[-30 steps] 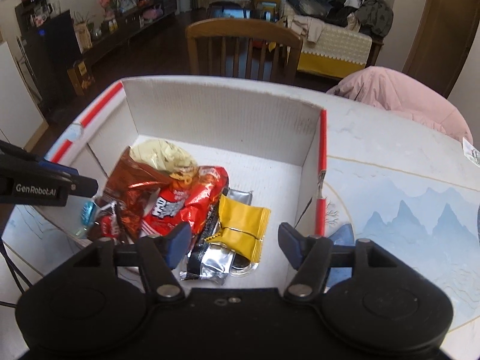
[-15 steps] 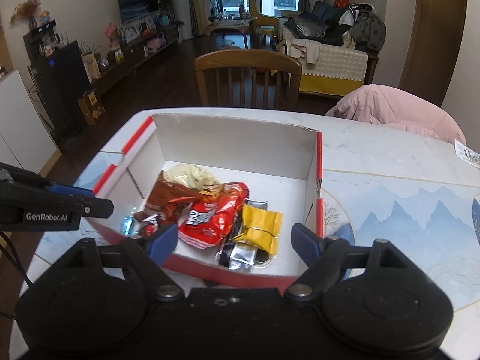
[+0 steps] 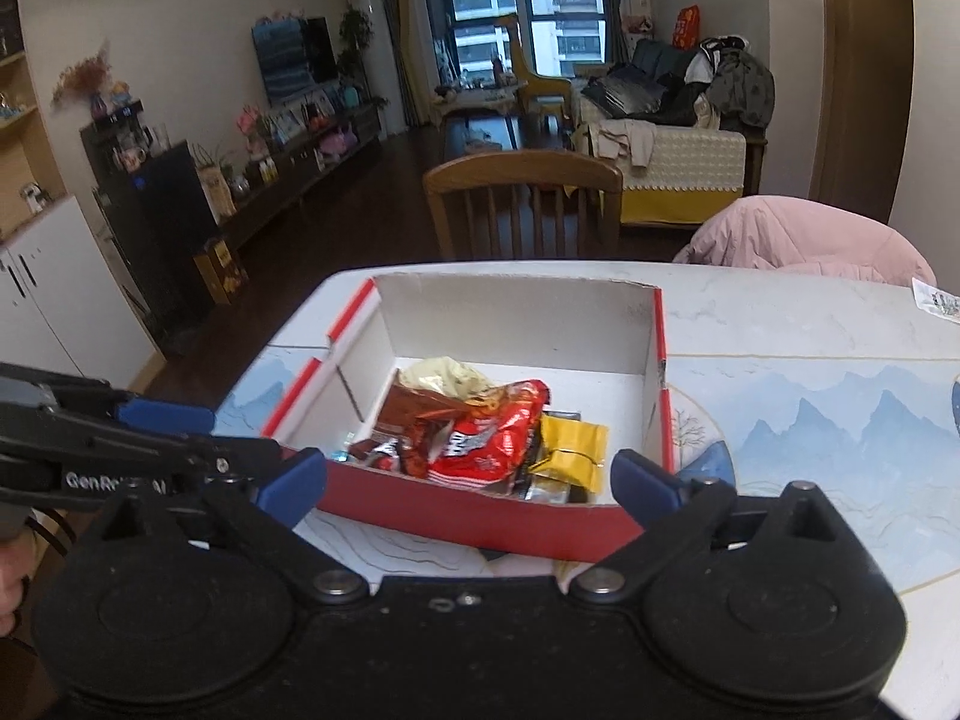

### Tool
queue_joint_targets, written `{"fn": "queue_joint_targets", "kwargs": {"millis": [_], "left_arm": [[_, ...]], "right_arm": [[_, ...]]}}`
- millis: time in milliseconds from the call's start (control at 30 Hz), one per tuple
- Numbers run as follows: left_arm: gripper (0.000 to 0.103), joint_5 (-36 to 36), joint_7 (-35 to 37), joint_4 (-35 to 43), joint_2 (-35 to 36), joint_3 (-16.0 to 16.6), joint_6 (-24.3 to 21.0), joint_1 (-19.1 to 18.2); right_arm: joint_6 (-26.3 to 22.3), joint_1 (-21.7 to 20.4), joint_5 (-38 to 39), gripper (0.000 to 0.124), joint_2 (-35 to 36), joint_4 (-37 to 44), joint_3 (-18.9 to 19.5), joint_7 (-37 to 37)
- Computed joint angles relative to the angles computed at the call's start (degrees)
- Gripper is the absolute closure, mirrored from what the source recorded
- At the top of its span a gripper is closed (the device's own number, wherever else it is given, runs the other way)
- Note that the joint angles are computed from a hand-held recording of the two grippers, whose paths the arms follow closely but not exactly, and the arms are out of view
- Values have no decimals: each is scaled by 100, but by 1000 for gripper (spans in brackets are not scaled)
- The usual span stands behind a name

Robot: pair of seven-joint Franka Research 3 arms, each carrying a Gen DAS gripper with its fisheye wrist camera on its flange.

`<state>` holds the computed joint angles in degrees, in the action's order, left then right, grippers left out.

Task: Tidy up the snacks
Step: 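Move both tools back toward the remaining snacks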

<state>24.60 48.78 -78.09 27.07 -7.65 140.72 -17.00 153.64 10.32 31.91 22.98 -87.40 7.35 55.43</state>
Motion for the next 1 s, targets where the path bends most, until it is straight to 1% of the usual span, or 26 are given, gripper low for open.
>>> {"fn": "queue_joint_targets", "kwargs": {"millis": [67, 133, 233, 400, 467, 567, 667, 800, 1000], "left_arm": [[39, 19, -95, -263, -168, -3, 146, -5], [37, 39, -152, -556, -344, -26, 362, 16], [32, 119, -257, -902, -556, -36, 555, 22], [32, 217, -431, -1453, -881, -76, 802, 60], [31, 240, -481, -1636, -976, -102, 887, 77], [26, 318, -631, -1872, -1092, -111, 977, 69], [25, 312, -755, -2058, -1154, -147, 1032, 87], [25, 264, -891, -2245, -1192, -173, 1065, 118], [25, 29, -867, -2370, -1143, -233, 959, 188]], "right_arm": [[35, -54, 158, 22, -138, -186, 69, -116], [92, -69, 277, 22, -283, -387, 97, -248], [163, -83, 473, 21, -486, -669, 117, -436], [61, -96, 872, 21, -793, -1068, 110, -708], [113, -79, 1042, 21, -957, -1320, 103, -918], [54, -47, 1232, 21, -1121, -1569, 53, -1153], [-39, -29, 1452, 21, -1247, -1795, 4, -1403], [-35, 60, 1406, 21, -1317, -2046, -96, -1453], [339, 229, 672, 21, -1282, -2494, -203, -1380]]}}
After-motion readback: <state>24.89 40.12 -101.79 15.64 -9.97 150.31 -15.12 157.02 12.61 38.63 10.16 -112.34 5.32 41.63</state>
